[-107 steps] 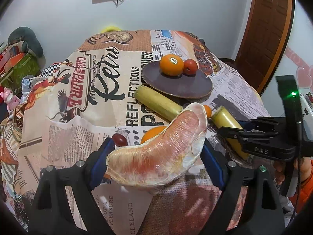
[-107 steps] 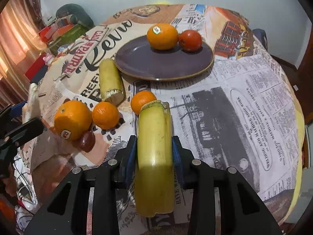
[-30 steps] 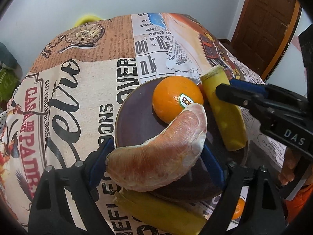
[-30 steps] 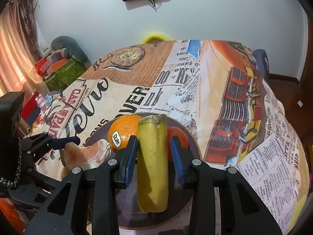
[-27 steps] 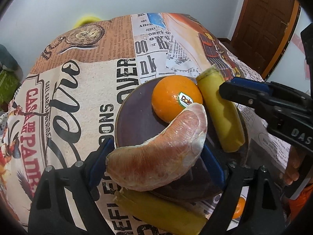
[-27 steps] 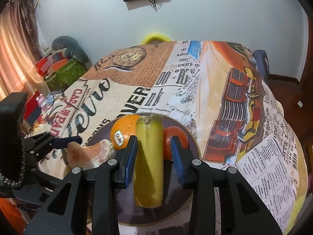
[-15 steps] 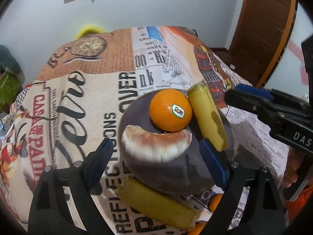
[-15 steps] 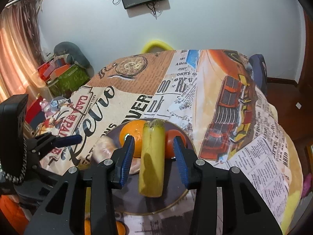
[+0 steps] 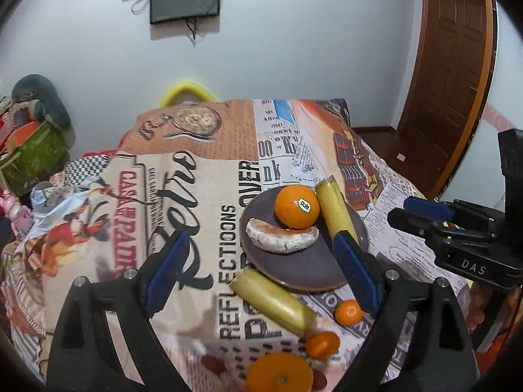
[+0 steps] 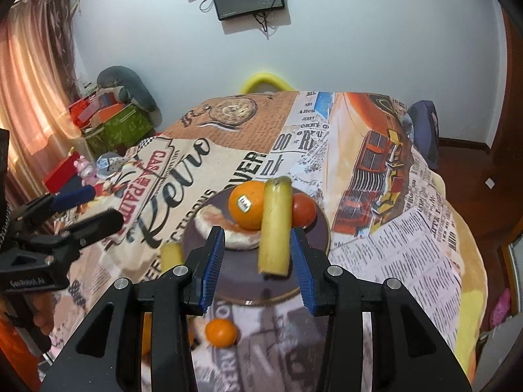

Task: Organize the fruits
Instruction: 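Carry the pomelo wedge and banana to the plate and open both tools, then grasp another large orange with the left tool while the right tool approaches the pale yellow squash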

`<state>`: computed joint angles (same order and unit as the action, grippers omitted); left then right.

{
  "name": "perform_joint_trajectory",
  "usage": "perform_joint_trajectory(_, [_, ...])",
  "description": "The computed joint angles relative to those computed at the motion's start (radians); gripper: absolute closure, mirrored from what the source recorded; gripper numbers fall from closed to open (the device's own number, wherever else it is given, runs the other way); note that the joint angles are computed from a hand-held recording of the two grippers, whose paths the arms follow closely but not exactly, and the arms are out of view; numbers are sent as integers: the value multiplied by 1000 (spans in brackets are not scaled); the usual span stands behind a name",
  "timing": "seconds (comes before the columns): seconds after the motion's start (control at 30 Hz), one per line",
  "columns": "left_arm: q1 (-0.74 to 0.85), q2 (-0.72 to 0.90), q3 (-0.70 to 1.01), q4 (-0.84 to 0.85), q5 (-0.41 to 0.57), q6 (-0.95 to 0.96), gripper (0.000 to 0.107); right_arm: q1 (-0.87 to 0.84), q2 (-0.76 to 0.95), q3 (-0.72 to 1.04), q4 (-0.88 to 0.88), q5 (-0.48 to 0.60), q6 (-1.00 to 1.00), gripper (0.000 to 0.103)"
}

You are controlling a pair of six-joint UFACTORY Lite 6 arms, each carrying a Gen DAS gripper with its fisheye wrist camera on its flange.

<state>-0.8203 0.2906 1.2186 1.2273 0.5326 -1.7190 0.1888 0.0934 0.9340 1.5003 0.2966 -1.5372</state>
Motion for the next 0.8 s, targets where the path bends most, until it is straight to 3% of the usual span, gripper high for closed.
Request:
perform_joint_trajectory(0.17, [-69, -111, -123, 6, 46, -82, 17, 27, -130, -106, -23, -33, 22, 58])
perform_joint_trajectory(0.33, [-113, -145, -205, -40, 53, -144, 17, 60, -220, -186, -56, -62, 58, 58])
perform_joint_trajectory(0.6, [-171, -82, -283, -61, 17, -250, 17, 92, -305, -289, -101, -85, 117, 58])
perform_joint_trajectory(0.8, [-175, -22, -330, -13, -79, -386, 17, 89, -330, -334, -99, -81, 127, 58])
